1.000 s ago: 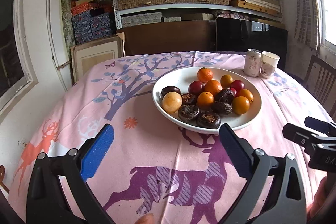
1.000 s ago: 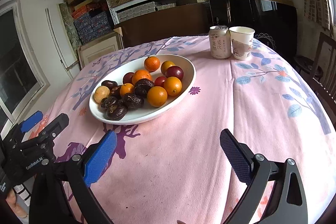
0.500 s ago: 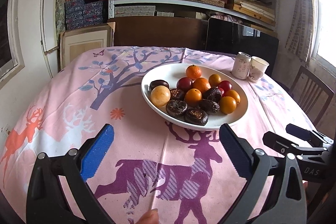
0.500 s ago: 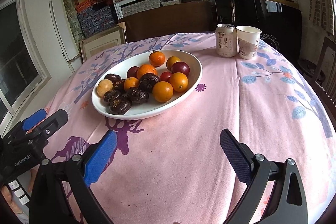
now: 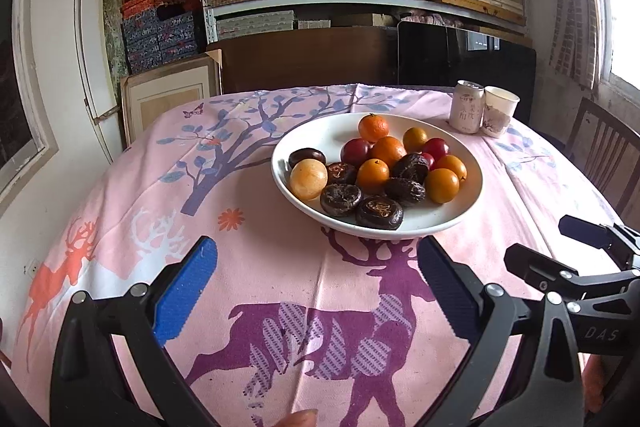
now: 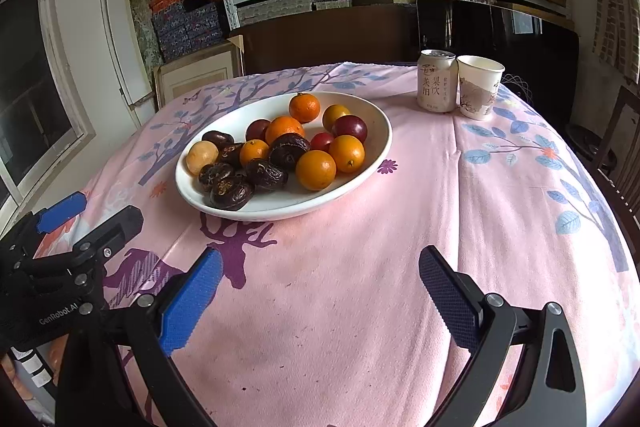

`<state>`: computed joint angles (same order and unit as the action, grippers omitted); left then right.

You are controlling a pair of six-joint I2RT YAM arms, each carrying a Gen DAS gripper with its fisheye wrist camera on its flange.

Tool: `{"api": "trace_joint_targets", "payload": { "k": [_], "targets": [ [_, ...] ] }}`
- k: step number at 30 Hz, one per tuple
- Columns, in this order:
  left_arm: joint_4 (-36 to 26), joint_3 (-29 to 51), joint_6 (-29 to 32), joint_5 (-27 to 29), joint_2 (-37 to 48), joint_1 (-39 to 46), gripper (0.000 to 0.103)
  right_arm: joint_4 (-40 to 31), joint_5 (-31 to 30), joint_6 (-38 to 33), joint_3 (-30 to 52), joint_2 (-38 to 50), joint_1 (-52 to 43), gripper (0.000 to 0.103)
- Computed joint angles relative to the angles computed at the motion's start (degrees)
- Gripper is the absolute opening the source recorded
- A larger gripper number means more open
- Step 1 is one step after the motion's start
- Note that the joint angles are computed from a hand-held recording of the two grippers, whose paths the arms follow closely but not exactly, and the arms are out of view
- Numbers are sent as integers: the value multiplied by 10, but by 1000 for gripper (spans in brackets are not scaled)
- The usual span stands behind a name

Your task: Organize fruits

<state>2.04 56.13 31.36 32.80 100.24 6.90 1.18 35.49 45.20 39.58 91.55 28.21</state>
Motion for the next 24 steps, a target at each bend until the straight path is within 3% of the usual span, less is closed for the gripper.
{"api": "trace_joint_targets", "payload": {
  "k": [24],
  "targets": [
    [9,-14,5,-3,-14,0,98,0,-1,1,2,4,0,99]
  ]
}}
